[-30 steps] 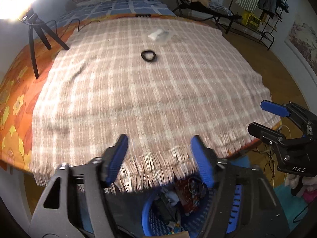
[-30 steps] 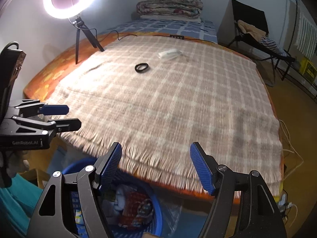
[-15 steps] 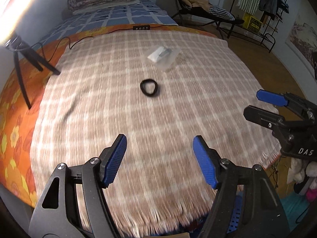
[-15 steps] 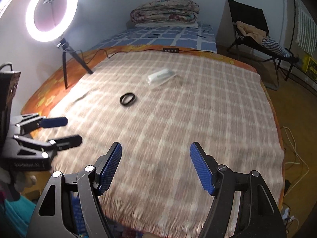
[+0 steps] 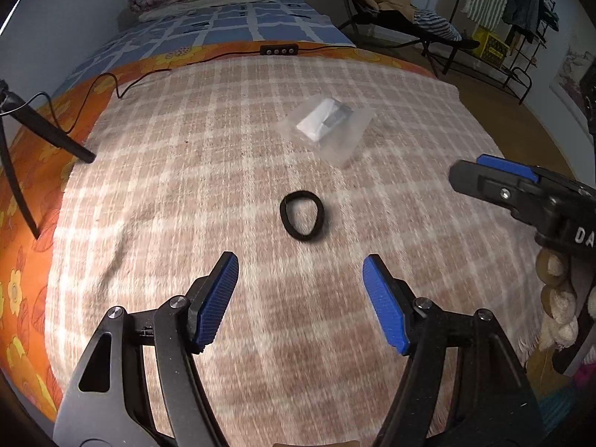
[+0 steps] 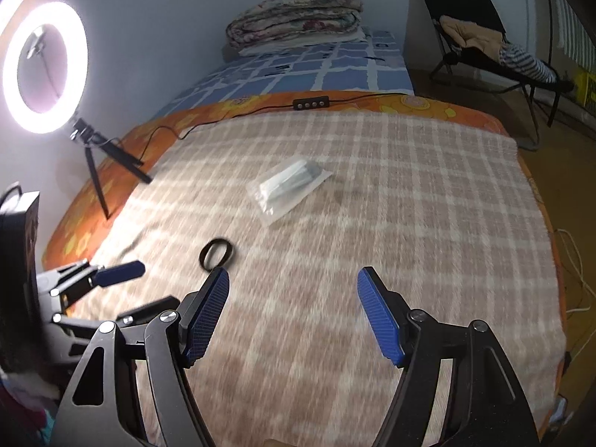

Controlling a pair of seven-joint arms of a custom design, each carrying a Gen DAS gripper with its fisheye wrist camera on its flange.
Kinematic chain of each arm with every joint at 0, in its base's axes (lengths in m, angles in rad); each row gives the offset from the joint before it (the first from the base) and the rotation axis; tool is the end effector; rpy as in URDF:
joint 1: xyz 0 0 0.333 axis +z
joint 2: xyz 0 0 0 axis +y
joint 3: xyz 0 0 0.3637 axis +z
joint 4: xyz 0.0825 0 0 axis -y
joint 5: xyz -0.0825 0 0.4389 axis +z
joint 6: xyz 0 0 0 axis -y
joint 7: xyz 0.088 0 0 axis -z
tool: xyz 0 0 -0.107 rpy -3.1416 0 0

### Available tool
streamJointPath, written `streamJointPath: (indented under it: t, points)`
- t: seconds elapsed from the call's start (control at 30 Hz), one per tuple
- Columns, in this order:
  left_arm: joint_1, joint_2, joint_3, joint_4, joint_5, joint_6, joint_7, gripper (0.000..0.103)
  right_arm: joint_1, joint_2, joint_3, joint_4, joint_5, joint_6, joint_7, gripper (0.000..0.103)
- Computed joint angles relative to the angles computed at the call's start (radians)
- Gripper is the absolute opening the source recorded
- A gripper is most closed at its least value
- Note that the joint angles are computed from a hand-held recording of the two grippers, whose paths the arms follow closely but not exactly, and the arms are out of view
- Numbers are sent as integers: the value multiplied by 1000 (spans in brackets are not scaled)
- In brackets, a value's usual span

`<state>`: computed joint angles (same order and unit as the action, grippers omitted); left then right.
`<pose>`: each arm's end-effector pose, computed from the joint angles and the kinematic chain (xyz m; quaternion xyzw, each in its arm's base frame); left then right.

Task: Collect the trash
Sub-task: 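Move both tools back over the blanket toward the black hair tie, then grasp the black hair tie with the left tool while the right tool reaches the clear plastic bag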

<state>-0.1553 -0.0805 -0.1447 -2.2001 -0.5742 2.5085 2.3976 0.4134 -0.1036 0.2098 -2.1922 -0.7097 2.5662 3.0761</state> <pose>0.5663 -0.1723 0.4764 -0.3936 0.8771 -0.2687 0.0601 0.4735 0.3564 0.4983 -0.5333 0.7741 -0.1922 0.2818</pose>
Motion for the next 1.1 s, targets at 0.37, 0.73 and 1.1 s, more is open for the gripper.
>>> streamJointPath:
  t: [0.37,0.73,1.1]
  points:
    - [-4,70,-28,50,28,38,-11,67,-28,94,-63,38,8,159,13,71]
    - [3,134,-56,83,99,61,-51,33,-31,150,-119,48,29,231,46,63]
    - [14,153,-66,99,71,70,-23,9,-16,211,-162,79,15,294,94,51]
